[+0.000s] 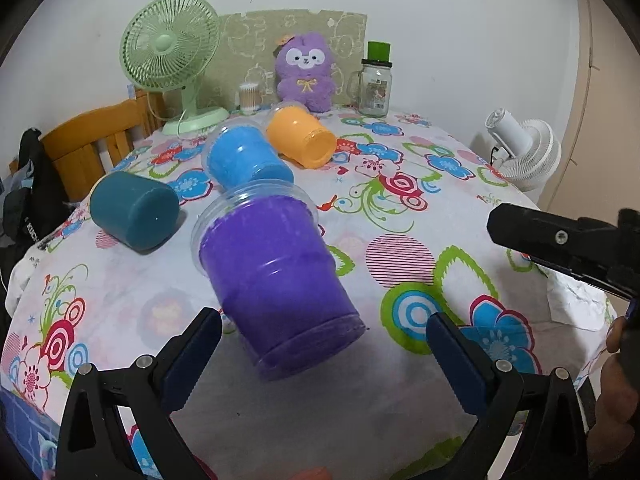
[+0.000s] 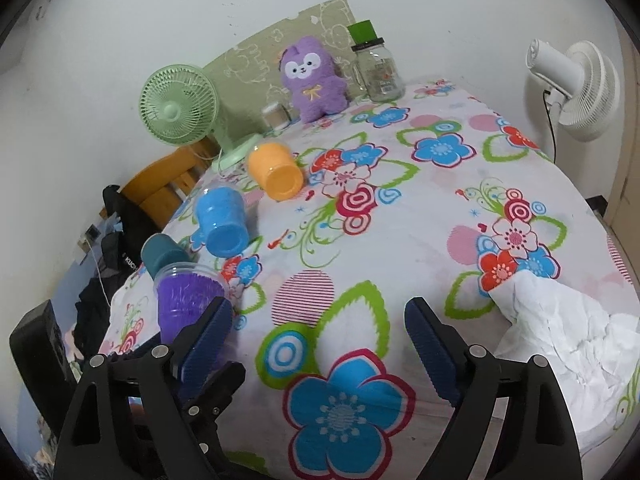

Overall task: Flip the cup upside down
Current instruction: 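Carry the purple cup toward the left gripper while the left gripper approaches it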

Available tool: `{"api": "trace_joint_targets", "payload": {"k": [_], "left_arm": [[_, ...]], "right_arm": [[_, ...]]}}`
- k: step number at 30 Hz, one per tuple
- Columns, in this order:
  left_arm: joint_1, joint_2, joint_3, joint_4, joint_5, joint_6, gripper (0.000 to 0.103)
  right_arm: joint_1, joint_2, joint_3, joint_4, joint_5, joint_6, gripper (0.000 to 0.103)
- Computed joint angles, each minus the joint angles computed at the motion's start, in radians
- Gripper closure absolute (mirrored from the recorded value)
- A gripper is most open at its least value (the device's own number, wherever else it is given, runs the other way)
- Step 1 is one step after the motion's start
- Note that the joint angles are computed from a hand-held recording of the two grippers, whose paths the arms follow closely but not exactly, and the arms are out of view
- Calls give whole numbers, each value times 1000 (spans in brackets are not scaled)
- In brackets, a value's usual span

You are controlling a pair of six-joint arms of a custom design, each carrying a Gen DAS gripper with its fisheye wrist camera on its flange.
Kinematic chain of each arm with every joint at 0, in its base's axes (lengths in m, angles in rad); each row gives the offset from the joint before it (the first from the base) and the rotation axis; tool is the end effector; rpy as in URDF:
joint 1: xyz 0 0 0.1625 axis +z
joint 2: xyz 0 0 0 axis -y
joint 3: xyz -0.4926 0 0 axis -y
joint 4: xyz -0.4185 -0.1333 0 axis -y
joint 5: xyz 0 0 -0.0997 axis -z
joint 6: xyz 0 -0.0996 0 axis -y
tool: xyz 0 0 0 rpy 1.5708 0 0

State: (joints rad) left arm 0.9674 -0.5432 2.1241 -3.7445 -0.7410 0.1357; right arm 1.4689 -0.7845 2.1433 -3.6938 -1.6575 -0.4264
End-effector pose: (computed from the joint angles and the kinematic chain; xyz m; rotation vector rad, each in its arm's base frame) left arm -0.1349 -0.5601 -0.0014 0.5442 2.2646 -0.9214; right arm 0.0653 -0.5870 0.0987 0.3874 -2.6565 1.0108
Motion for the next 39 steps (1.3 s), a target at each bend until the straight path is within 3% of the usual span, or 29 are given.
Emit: {"api": "trace_joint_targets", "payload": {"k": [6,15,20,22,30,32,34,35,38,39], "left_arm": [[-9,48,-13,-141,37,117,3],[0,46,-17,-174,13,158,32],[0,43,-13,-190,8,167,38],[-1,37,-11,-180,6,166,45],[-1,28,-15,-165,6,175,45],[0,32,-18,-148,16,167,38],[3,32,-16,-125,9,153,14],[2,34,-14,-130,6,155,10],[-4,52,-23,-165,16,199,9],[-4,55,-27,-167,17,211,14]], "right_arm": [[-4,6,-7,12,-4,-13,13],[1,16,-22,37,-13,-16,13],[6,19,-28,47,-15,-13,13],[7,19,-29,49,-14,-15,13],[9,22,-32,56,-10,-16,13],[9,22,-32,55,-13,-19,13],[9,22,-32,54,-17,-20,13],[8,22,-32,54,-17,-21,13],[5,22,-33,56,-18,-19,13],[5,23,-33,57,-19,-17,13]]}}
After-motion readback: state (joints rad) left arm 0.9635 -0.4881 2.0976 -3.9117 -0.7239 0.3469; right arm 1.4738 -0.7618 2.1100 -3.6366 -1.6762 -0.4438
